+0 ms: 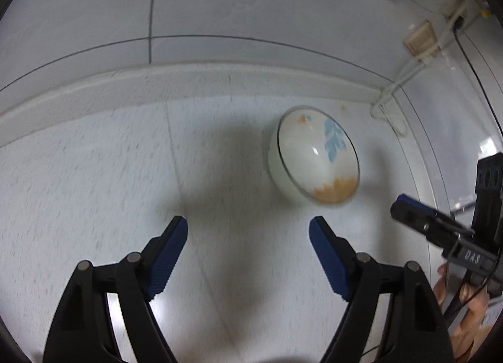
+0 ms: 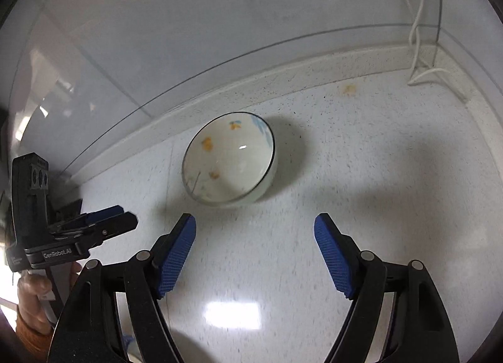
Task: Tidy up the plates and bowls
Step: 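Move both grippers to the white bowl with blue leaves, then close both grippers on the rim of the leaf-pattern bowl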
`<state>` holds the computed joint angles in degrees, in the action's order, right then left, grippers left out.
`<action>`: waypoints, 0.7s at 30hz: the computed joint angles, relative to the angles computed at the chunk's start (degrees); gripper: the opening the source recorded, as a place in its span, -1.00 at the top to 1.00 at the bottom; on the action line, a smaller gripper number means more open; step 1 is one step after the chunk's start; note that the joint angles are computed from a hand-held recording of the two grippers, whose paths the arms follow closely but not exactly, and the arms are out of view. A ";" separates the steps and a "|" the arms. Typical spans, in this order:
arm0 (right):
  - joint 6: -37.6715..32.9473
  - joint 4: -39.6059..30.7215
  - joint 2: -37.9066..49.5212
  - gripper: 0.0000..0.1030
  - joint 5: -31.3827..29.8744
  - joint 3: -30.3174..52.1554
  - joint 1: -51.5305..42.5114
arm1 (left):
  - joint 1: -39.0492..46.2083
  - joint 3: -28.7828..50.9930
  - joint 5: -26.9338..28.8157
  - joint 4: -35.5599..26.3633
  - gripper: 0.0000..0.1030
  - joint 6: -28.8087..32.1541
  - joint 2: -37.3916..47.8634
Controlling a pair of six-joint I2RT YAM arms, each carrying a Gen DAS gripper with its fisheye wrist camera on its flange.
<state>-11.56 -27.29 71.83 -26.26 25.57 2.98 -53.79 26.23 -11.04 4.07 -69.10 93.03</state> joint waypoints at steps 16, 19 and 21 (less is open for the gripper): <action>8.41 17.62 32.96 0.50 2.57 11.26 8.49 | 14.80 9.60 16.23 21.88 0.47 6.81 26.22; 8.71 17.57 33.78 0.62 1.02 11.70 8.47 | 13.55 13.05 15.15 16.27 0.65 7.44 25.68; 9.73 17.33 33.12 0.64 2.67 11.65 9.66 | 13.15 13.67 15.20 14.84 0.65 6.38 25.53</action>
<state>-1.83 -9.97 104.94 -23.59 37.22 12.64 -40.64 39.90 4.16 18.91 -62.72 118.56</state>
